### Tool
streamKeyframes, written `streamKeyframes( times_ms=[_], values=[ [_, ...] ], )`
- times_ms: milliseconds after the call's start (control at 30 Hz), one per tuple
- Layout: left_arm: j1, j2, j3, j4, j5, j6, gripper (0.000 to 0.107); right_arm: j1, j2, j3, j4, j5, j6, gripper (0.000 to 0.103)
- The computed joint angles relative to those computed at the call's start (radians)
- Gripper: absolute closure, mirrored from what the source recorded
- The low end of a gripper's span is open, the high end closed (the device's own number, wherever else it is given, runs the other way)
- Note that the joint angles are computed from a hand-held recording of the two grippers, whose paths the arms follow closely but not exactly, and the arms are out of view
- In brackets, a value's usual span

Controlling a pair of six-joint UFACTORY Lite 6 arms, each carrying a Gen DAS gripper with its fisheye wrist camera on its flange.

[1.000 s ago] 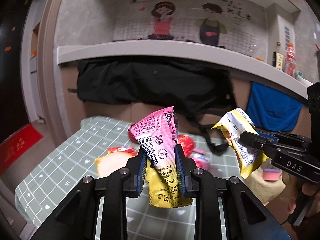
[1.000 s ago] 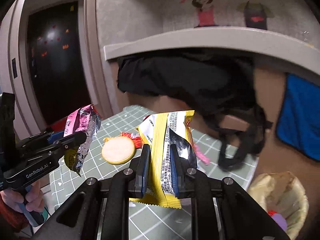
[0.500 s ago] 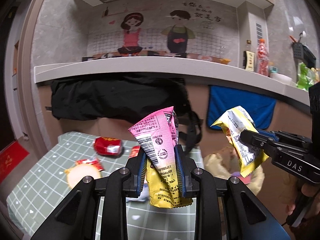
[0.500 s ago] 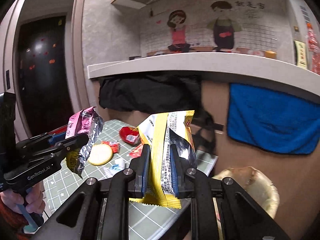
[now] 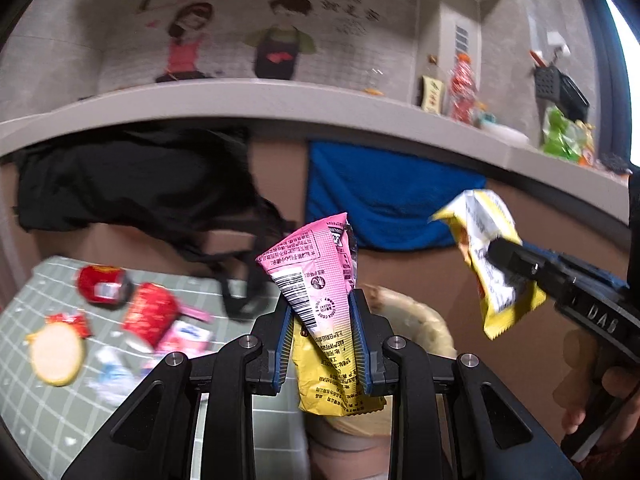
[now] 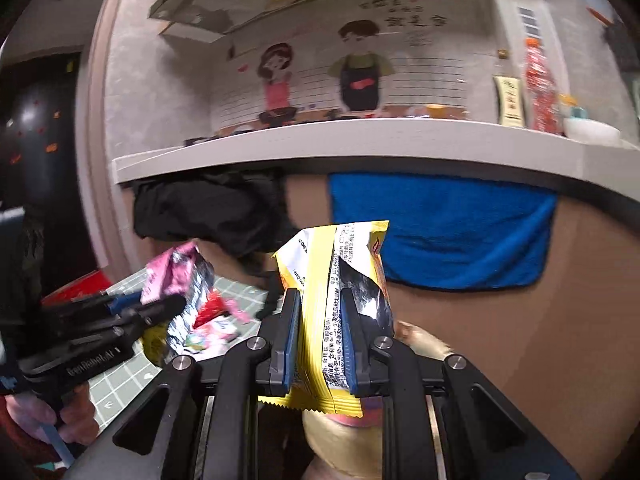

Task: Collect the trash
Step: 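Carry both wrappers over the trash bin and open both tools, then move both open tools back over the remaining trash on the table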

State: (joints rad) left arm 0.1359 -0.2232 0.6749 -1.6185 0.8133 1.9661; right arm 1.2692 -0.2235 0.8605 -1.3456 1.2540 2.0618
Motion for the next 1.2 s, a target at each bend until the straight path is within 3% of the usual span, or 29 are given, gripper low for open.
streamKeyframes(
  times_ms=[167, 333, 533, 900, 1000, 1100, 1200],
  values=[
    [-0.192, 0.116, 0.05, -0.065, -0.122, 0.038, 0.079, -0.045, -0.148, -0.162, -0.01, -0.015, 0.052, 0.085],
    [-0.28, 0.267, 0.124, -0.089, -0.174, 0.019, 0.079, -0.212, -0.265, -0.313, -0.054, -0.182, 0.105, 0.085],
    [-0.366, 0.399, 0.211, -0.031, -0.217, -0.069, 0.079, -0.407, -0.27, -0.378, -0.131, -0.372, 0.147, 0.085],
    [-0.525, 0.724, 0.478, -0.14, -0.384, -0.047, 0.079, -0.611, -0.253, -0.439, -0.275, -0.568, 0.267, 0.085],
    [-0.524, 0.809, 0.581, -0.059, -0.37, -0.162, 0.077, -0.663, -0.213, -0.453, -0.356, -0.623, 0.351, 0.083],
    [-0.501, 0.857, 0.663, 0.025, -0.316, -0.27, 0.065, -0.73, -0.155, -0.467, -0.527, -0.696, 0.513, 0.08],
    [-0.476, 0.873, 0.711, 0.085, -0.277, -0.334, 0.06, -0.766, -0.087, -0.467, -0.634, -0.707, 0.639, 0.064]
  ],
)
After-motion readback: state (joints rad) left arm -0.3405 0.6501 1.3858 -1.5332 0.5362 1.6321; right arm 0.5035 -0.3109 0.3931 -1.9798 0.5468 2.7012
